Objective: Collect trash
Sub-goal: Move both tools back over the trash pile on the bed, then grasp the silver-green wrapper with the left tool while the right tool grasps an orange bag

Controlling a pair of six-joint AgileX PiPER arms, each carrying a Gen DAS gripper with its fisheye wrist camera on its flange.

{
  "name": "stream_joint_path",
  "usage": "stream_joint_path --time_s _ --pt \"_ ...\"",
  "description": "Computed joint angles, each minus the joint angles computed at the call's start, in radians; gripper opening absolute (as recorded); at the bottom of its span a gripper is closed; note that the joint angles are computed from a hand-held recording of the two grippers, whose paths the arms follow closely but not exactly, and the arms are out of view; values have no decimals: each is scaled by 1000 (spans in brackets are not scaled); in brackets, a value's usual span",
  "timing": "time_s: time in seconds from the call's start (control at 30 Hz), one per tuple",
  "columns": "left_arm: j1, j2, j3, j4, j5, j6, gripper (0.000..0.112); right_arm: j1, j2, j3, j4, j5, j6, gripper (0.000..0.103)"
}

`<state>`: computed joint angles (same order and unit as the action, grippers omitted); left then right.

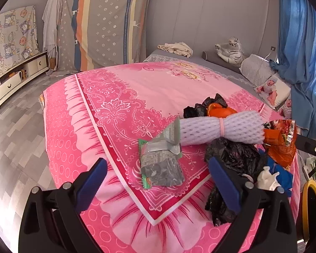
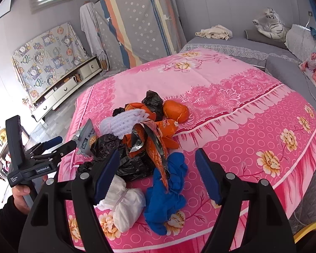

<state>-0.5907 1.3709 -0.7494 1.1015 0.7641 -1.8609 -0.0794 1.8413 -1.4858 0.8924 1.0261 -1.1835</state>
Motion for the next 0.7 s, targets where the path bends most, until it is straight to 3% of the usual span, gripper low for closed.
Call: stream_joint_path --time_s 0.53,0.7 --pt "144 100 -28 -7 -142 16 93 65 66 -60 -53 -45 55 60" --pt "164 104 -14 3 -169 0 81 77 96 -88 -79 -53 86 57"
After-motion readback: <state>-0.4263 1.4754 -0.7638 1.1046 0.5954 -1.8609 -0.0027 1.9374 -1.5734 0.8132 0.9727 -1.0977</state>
